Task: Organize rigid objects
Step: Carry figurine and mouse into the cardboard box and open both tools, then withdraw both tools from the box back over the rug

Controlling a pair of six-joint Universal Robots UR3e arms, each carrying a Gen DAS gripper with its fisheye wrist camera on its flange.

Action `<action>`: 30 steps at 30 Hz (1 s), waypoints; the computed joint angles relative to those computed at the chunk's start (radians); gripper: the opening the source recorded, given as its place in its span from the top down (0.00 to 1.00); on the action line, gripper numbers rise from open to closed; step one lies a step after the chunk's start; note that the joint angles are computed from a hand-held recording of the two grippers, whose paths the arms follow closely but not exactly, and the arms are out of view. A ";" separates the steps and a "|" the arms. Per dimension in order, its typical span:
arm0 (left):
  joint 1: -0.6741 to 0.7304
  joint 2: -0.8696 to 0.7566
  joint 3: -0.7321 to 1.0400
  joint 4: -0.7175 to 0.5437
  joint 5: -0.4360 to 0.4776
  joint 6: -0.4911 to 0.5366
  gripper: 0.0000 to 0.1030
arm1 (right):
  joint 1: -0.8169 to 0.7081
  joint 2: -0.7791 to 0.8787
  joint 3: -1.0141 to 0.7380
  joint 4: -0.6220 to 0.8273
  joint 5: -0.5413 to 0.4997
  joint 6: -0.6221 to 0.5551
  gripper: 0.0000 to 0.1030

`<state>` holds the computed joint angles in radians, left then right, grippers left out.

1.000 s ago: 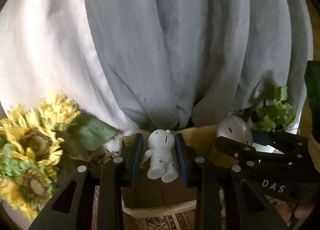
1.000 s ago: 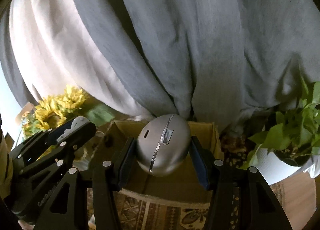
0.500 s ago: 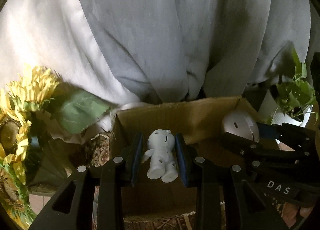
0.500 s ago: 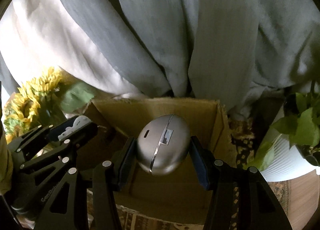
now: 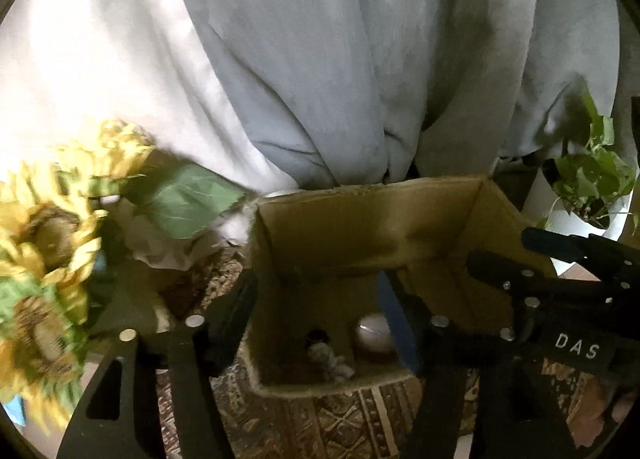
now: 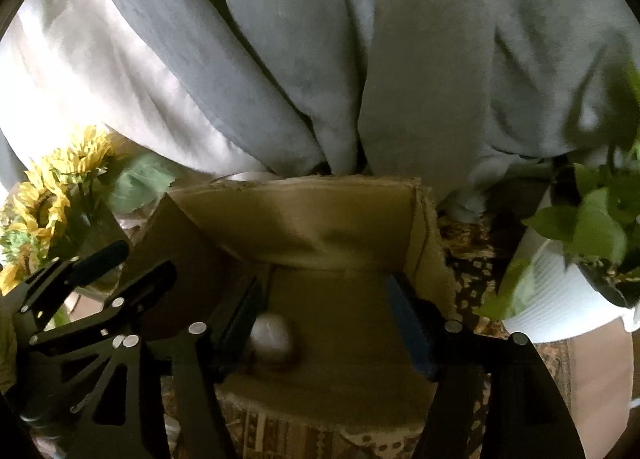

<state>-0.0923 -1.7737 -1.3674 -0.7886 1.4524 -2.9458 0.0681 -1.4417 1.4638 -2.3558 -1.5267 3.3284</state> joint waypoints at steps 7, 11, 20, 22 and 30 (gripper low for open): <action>0.011 0.182 -0.186 0.079 0.054 -0.008 0.17 | 0.047 -0.116 0.084 -0.031 -0.085 0.016 0.22; 0.012 0.287 -0.275 0.088 0.089 -0.018 0.12 | 0.081 -0.176 0.125 -0.044 -0.136 0.011 0.17; 0.020 0.553 -0.459 0.058 0.153 -0.037 0.08 | 0.159 -0.327 0.246 -0.064 -0.188 0.023 0.12; 0.014 0.597 -0.486 0.053 0.173 -0.042 0.08 | 0.171 -0.362 0.278 -0.065 -0.176 0.027 0.12; -0.089 0.766 -0.595 -0.007 0.306 -0.121 0.06 | 0.204 -0.515 0.395 -0.035 -0.129 0.020 0.12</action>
